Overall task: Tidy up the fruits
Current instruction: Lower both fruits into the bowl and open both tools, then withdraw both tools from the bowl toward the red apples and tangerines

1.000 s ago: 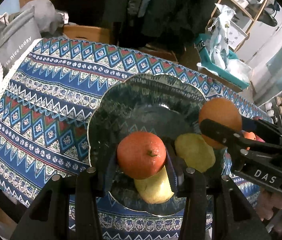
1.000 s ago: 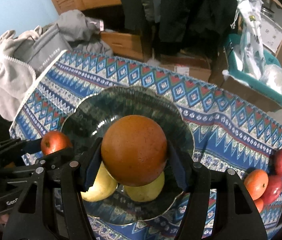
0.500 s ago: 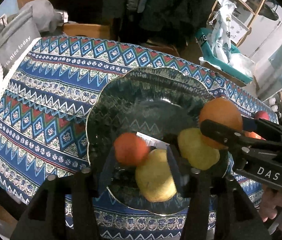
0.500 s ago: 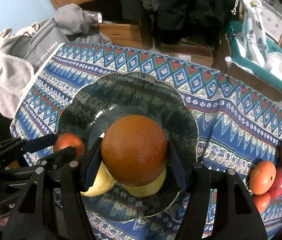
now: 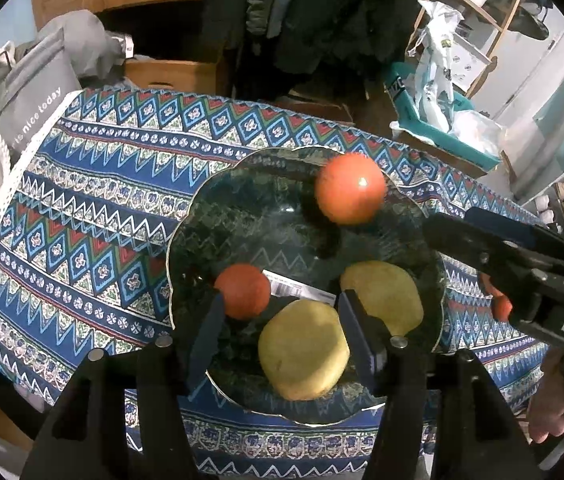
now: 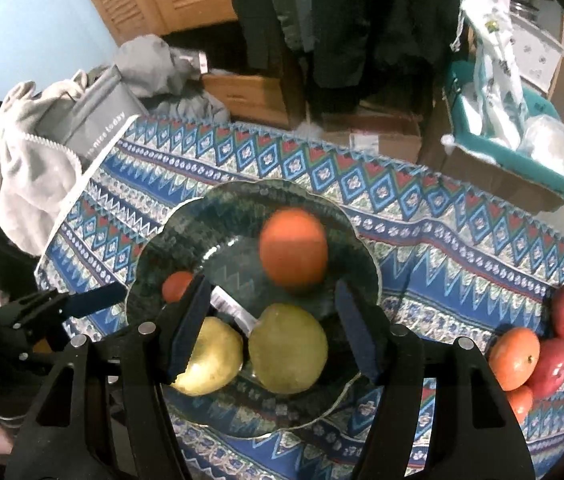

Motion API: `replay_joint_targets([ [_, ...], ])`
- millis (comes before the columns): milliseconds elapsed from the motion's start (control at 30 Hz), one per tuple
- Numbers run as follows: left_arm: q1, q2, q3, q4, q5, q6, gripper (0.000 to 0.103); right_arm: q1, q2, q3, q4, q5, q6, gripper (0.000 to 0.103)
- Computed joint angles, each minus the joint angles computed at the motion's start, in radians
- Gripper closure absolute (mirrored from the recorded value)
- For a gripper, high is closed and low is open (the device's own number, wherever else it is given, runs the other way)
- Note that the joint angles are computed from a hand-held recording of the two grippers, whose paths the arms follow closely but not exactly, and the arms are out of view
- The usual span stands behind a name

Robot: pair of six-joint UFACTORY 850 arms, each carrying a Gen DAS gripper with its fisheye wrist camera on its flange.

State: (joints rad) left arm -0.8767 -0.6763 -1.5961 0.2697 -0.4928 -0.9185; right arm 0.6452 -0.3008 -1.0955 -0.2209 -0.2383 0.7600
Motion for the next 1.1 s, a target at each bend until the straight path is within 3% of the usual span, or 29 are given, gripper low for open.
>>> replay_joint_targets([
  [300, -0.023, 0.000, -0.029, 0.076, 0.006, -0.058, 0.037, 0.008, 0.075, 0.063, -0.358, -0.050, 0.347, 0.037],
  [900, -0.091, -0.054, -0.164, 0.155, -0.051, -0.047, 0.032, 0.005, 0.290, 0.240, -0.717, -0.158, 0.691, 0.032],
  [1100, -0.111, -0.089, -0.232, 0.137, -0.075, -0.008, 0.029, -0.007, 0.364, 0.302, -0.759, -0.190, 0.740, 0.032],
])
